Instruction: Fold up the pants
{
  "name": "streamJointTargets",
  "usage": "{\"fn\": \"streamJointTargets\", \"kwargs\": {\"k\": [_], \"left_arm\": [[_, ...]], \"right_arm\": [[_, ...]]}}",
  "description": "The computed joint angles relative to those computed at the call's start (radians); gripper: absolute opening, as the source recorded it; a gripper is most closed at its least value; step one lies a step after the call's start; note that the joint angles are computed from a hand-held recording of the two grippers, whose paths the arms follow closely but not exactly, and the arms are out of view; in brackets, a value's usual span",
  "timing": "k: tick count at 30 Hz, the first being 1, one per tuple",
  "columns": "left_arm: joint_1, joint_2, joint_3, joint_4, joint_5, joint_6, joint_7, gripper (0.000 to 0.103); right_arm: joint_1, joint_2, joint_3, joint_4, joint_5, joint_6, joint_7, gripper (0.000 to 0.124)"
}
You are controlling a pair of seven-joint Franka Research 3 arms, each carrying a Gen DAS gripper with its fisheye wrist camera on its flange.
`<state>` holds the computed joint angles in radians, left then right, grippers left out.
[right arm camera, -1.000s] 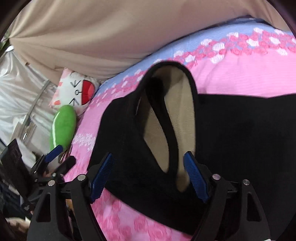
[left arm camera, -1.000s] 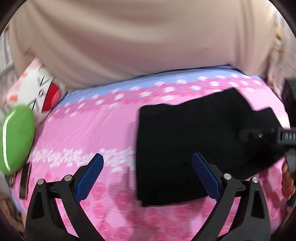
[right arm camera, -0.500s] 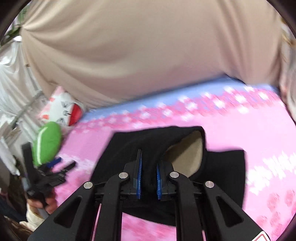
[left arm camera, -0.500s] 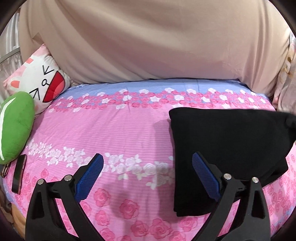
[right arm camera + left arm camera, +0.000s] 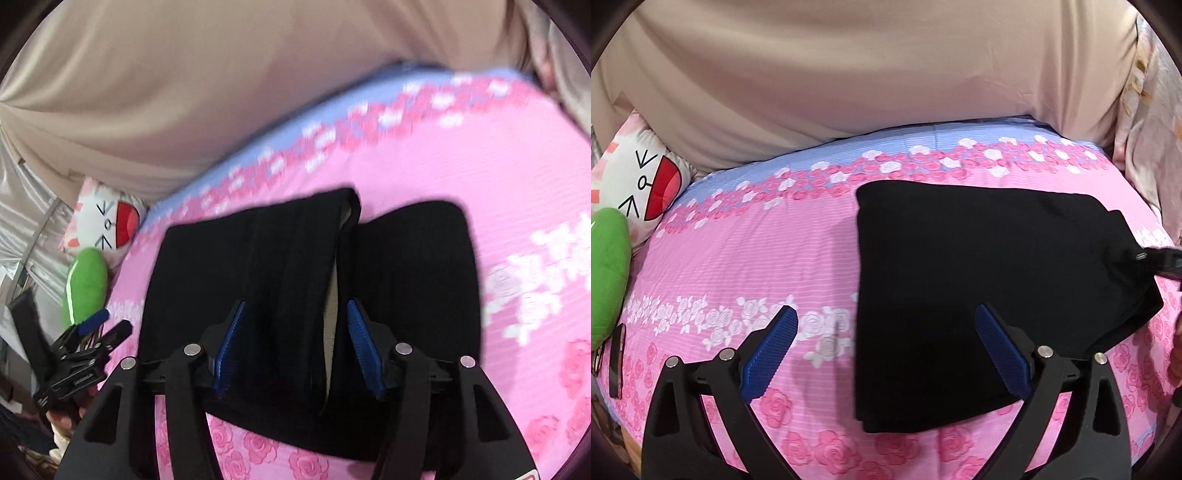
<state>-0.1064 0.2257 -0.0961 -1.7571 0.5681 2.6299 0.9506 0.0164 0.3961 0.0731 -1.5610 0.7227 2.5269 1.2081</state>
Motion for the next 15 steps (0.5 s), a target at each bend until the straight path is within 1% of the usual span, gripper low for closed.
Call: {"fn": "streamJointTargets", "kwargs": {"k": [1,3,4,5,6,8,10,11,13,15], "left_arm": [[-0.001,0.005,-0.004,0.007,-0.006,-0.004,0.006,0.095],[-0.006,0.015,-0.005,0.021,-0.010,-0.018,0.009,0.095],[-0.008,0.020,-0.005,0.028,-0.011,-0.024,0.008,0.095],[-0.010,0.026,-0.005,0.037,-0.016,-0.034,0.010,0.095],[-0.011,0.029,-0.005,0.042,-0.018,-0.039,0.010,0.095],[-0.013,0.029,-0.003,0.046,-0.018,-0.044,0.007,0.095],[-0.013,0.026,-0.001,0.044,-0.014,-0.043,0.003,0.095],[-0.013,0.026,0.000,0.044,-0.012,-0.043,0.002,0.095],[-0.014,0.025,0.001,0.043,-0.006,-0.041,0.000,0.095],[-0.013,0.027,0.001,0.044,-0.005,-0.043,0.003,0.095]], "right_arm": [[0.022,0.012,-0.011,0.006,-0.042,0.015,0.016,0.050],[0.040,0.001,-0.014,-0.014,-0.076,0.054,0.022,0.022],[0.024,-0.010,0.011,-0.022,-0.034,0.060,-0.015,0.013],[0.028,-0.029,0.012,-0.040,-0.033,0.077,-0.024,0.011],[0.038,-0.055,0.010,-0.065,-0.038,0.117,-0.038,0.011],[0.037,-0.107,0.019,-0.107,-0.008,0.166,-0.081,0.010],[0.040,-0.154,0.015,-0.143,0.010,0.205,-0.117,0.010],[0.053,-0.189,-0.002,-0.180,-0.014,0.248,-0.105,0.010],[0.066,-0.221,-0.032,-0.223,-0.062,0.288,-0.067,0.010],[0.079,-0.238,-0.071,-0.269,-0.147,0.319,0.027,0.011]]}}
